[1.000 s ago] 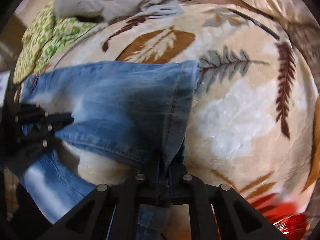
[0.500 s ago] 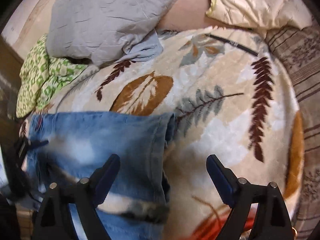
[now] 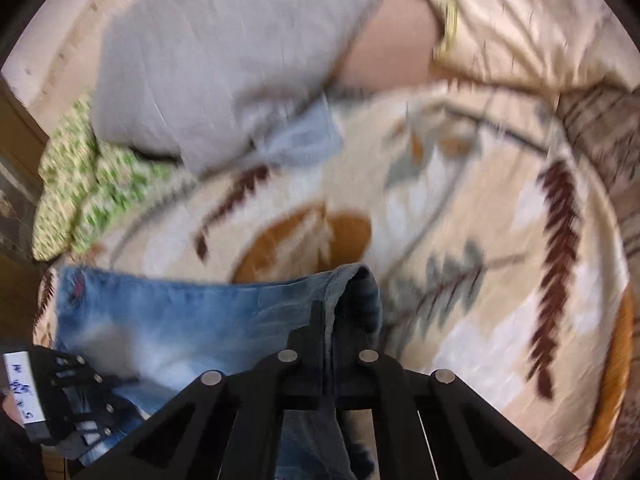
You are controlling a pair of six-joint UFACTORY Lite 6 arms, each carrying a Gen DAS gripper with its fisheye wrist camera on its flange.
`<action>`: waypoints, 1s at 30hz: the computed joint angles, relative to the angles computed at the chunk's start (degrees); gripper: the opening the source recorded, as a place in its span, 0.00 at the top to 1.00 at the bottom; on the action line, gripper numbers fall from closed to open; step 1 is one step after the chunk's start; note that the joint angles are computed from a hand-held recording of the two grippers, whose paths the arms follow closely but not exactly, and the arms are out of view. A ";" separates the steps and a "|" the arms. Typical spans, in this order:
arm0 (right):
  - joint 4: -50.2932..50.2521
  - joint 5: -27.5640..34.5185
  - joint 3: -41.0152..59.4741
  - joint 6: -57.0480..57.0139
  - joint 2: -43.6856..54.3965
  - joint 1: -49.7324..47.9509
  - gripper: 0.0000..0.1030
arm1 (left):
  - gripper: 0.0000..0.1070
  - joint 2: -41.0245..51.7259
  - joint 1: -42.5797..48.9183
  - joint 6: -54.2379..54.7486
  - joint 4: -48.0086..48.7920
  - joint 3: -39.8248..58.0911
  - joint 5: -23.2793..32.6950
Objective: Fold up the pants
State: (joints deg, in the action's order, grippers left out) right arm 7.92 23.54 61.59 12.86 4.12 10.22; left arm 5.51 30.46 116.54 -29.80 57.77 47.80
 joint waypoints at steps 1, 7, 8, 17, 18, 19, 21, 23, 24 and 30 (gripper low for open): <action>-3.07 -0.01 0.62 2.14 -0.49 0.15 0.98 | 0.93 0.49 -0.25 -0.38 -0.27 0.06 0.00; -17.16 6.85 9.83 14.58 13.86 3.12 0.95 | 0.91 -1.96 -4.41 1.28 -2.40 -8.69 -12.14; -16.24 7.80 10.48 13.71 15.59 2.81 0.94 | 0.82 -3.29 -4.40 0.61 -1.75 -9.43 -12.17; -19.39 9.06 0.35 19.76 -2.18 1.27 0.07 | 0.17 -3.77 6.26 -4.14 -4.53 0.90 0.71; -22.49 9.43 -1.25 23.00 -5.36 2.44 0.07 | 0.16 -3.47 8.26 -3.93 -4.35 2.46 2.71; -24.06 10.28 -2.24 24.35 -8.36 3.47 0.07 | 0.15 -2.82 9.88 -3.72 -4.14 4.21 4.32; -22.62 12.74 -2.84 22.81 -12.20 4.71 0.07 | 0.15 -0.87 11.22 -4.32 -3.81 7.12 5.40; -23.10 15.37 -2.23 23.39 -13.55 6.57 0.07 | 0.15 1.72 11.01 -6.93 -3.51 10.71 6.39; -22.97 16.95 -1.54 22.92 -13.79 7.17 0.07 | 0.15 3.44 11.66 -8.23 -3.39 13.58 8.45; -20.15 18.90 3.23 20.10 -9.32 7.11 0.07 | 0.15 9.75 6.11 -17.80 -5.23 22.65 10.71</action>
State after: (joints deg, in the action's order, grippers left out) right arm -12.22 42.44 64.82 32.95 -5.20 17.33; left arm 15.26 36.57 98.74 -35.03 80.42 58.52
